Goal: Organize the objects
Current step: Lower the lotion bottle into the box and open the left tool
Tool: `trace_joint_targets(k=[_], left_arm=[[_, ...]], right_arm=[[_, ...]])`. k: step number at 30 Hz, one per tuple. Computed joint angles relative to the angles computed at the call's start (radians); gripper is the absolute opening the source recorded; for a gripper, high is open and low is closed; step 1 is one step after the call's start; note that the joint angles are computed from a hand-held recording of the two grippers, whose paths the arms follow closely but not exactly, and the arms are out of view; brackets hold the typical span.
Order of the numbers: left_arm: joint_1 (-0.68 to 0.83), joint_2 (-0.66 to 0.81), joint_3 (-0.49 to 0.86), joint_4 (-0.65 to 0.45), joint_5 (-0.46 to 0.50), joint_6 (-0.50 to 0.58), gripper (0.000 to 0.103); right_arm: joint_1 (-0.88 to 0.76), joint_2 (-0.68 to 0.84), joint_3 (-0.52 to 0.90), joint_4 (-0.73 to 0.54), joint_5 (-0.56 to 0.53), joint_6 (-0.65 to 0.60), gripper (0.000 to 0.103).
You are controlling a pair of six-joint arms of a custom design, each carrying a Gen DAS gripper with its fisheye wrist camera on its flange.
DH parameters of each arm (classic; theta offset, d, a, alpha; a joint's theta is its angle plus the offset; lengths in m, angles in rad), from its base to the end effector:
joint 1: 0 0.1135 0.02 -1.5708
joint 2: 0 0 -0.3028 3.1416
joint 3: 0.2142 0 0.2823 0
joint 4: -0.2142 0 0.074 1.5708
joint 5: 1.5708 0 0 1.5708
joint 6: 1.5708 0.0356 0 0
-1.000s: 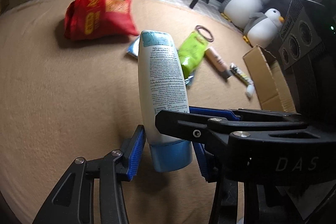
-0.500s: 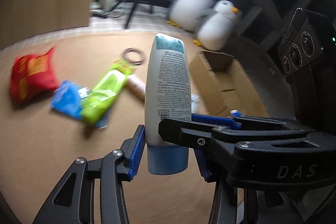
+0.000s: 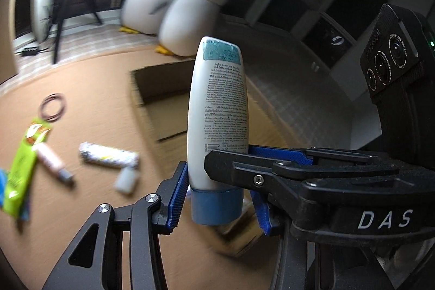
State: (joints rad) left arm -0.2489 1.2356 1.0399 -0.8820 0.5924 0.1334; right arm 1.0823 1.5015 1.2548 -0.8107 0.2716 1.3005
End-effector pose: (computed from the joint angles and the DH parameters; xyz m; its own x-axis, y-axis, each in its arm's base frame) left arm 0.2390 -0.0813 0.3135 -0.7849 0.3134 -0.5346 0.5700 0.7035 -0.4245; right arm 0.1654 0.2908 0.3121 -0.8693 0.3424 -0.3563 0.1833 0.8931 0.4109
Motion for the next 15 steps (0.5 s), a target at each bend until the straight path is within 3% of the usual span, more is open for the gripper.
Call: trace_joint_targets(k=[7,9,10,11,12,15], left_arm=[[-0.155,0.046,0.007,0.092,-0.062,-0.088,0.047],[-0.167,0.063,0.02,0.088,-0.07,-0.077,0.056],[-0.155,0.068,0.021,0.083,-0.074,-0.062,0.074],[-0.147,0.063,0.017,0.087,-0.082,-0.058,0.084],[-0.136,0.058,0.01,0.095,-0.085,-0.055,0.084],[-0.087,0.054,0.008,0.069,-0.066,-0.021,0.084]], right_arm=[[-0.04,-0.127,-0.111,-0.047,0.014,0.041,0.036],[-0.043,-0.144,-0.127,-0.052,0.02,0.042,0.036],[-0.038,-0.156,-0.134,-0.062,0.034,0.046,0.037],[-0.033,-0.158,-0.13,-0.076,0.049,0.051,0.046],[-0.037,-0.157,-0.126,-0.092,0.054,0.056,0.058],[-0.038,-0.156,-0.117,-0.114,0.085,0.091,0.067]])
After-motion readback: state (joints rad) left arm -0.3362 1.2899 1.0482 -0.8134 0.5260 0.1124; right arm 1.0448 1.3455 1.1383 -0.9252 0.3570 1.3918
